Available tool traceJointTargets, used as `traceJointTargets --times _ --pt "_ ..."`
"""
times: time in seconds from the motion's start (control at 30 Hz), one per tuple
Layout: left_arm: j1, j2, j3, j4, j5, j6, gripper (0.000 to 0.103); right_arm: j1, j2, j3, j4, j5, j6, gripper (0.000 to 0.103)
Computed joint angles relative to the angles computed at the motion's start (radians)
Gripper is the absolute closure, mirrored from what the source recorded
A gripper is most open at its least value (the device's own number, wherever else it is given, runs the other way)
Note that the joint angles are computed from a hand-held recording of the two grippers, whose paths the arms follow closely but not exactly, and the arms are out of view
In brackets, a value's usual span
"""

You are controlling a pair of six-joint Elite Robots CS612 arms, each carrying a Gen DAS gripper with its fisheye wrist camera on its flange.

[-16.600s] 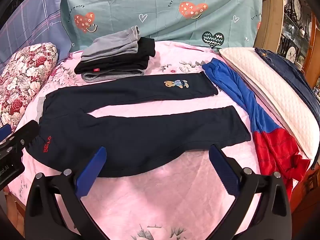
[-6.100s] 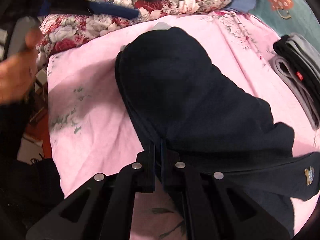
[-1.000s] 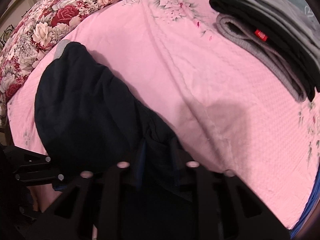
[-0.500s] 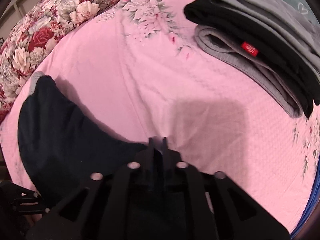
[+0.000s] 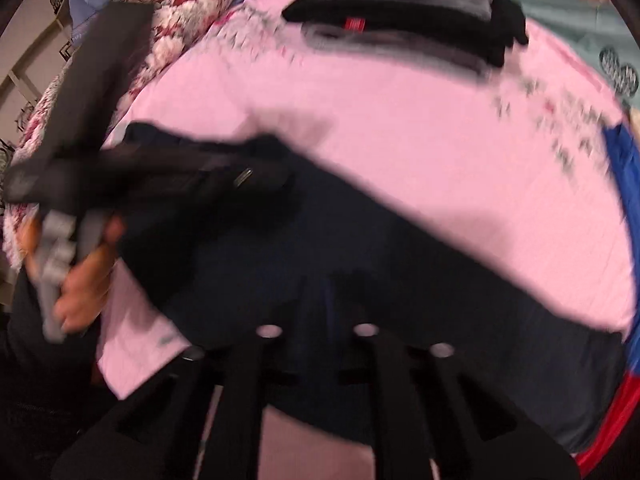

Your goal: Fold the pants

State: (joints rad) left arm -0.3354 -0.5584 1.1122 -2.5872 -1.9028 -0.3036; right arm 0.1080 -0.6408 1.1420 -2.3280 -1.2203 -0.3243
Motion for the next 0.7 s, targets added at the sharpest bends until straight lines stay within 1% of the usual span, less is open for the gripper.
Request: traceJointTargets --times 0.03,0.1,0.2,0.27,0.3,0.33,0.37,0.4,0.43,0.5,0.57,0.6,0.63,0.7 --pt "0.001 0.002 0.000 -0.009 -0.003 -0.002 0.088 -0.002 -0.010 0.032 -0.013 0.017 0.012 0.099" --pt "0.007 0.009 -0.004 -0.021 -0.029 -0.005 0.089 0.001 -0.018 0.066 -0.029 0.025 0.021 0.099" --pt "0.012 0.008 0.015 -0.067 -0.046 -0.004 0.089 0.005 -0.008 0.062 0.014 0.042 0.038 0.099" --pt "0.011 0.006 0.024 -0.084 -0.042 -0.003 0.089 0.011 -0.011 0.071 -0.001 0.031 0.043 0.099" --pt "0.008 0.003 0.029 -0.090 -0.033 0.001 0.089 0.009 -0.013 0.072 0.003 0.034 0.051 0.097" --pt "0.005 -0.002 0.037 -0.099 -0.018 0.011 0.089 0.004 -0.013 0.068 0.014 0.047 0.072 0.087" --pt "0.002 -0.004 0.042 -0.107 -0.009 0.016 0.089 -0.003 -0.015 0.069 0.010 0.060 0.101 0.071" --pt "0.002 -0.010 0.053 -0.119 -0.009 0.022 0.088 -0.011 -0.023 0.082 -0.019 0.067 0.138 0.067" --pt "0.002 -0.014 0.061 -0.131 -0.012 0.024 0.085 -0.025 -0.036 0.110 -0.090 0.061 0.200 0.063" --pt "0.004 -0.022 0.078 -0.162 -0.027 0.031 0.083 -0.051 -0.060 0.158 -0.187 0.033 0.292 0.061" --pt "0.004 -0.030 0.095 -0.192 -0.039 0.038 0.083 -0.089 -0.093 0.219 -0.279 -0.011 0.402 0.061" --pt "0.004 -0.034 0.103 -0.203 -0.048 0.042 0.083 -0.110 -0.115 0.260 -0.332 -0.054 0.463 0.061" --pt "0.003 -0.039 0.111 -0.207 -0.051 0.043 0.083 -0.131 -0.136 0.299 -0.373 -0.086 0.497 0.061" --pt "-0.002 -0.053 0.133 -0.210 -0.040 0.048 0.083 -0.169 -0.159 0.345 -0.424 -0.153 0.569 0.058"
